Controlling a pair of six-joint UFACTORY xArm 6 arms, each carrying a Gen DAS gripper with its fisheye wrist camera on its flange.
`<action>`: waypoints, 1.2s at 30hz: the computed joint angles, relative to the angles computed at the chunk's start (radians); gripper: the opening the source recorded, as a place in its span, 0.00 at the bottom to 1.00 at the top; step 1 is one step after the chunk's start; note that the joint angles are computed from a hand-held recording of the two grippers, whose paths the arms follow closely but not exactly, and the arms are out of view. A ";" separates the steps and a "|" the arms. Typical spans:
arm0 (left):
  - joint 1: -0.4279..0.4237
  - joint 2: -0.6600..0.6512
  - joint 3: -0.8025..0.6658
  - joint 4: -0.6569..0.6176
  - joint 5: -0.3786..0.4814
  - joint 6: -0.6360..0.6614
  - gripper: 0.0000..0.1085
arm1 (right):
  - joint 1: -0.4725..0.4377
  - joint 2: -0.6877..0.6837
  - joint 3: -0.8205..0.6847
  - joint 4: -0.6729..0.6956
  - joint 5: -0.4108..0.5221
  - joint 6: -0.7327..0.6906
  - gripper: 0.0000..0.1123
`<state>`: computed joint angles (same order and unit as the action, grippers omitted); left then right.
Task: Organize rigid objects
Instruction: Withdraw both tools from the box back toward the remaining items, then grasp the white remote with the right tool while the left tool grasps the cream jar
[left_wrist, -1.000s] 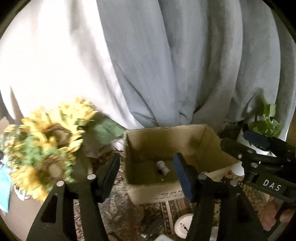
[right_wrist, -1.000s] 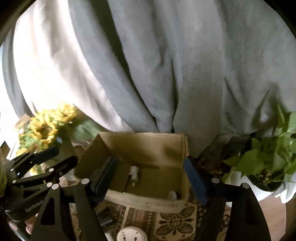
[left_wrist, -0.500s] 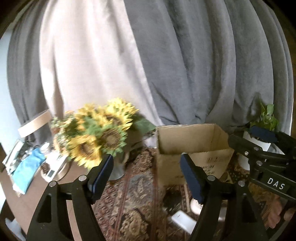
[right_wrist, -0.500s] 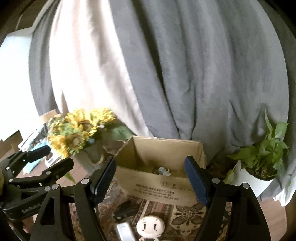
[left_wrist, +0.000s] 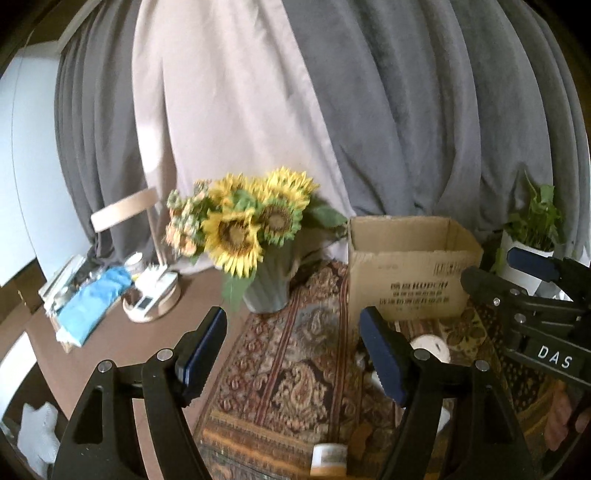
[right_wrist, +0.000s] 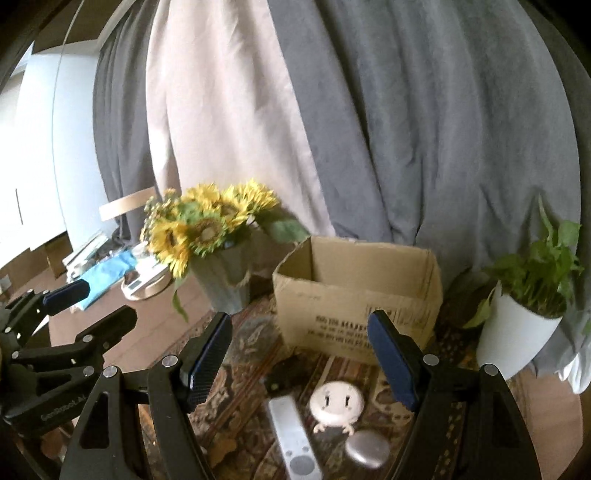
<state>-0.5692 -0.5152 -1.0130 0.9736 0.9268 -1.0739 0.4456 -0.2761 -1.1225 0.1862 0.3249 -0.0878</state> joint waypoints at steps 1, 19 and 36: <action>-0.004 -0.016 0.020 -0.003 0.002 -0.005 0.68 | 0.005 -0.010 0.015 -0.003 -0.003 0.003 0.68; -0.041 -0.153 0.217 -0.096 0.036 0.041 0.68 | 0.080 -0.141 0.218 -0.287 0.040 0.237 0.68; -0.059 -0.053 0.265 -0.193 0.026 -0.072 0.56 | 0.054 -0.058 0.278 0.056 0.020 -0.145 0.68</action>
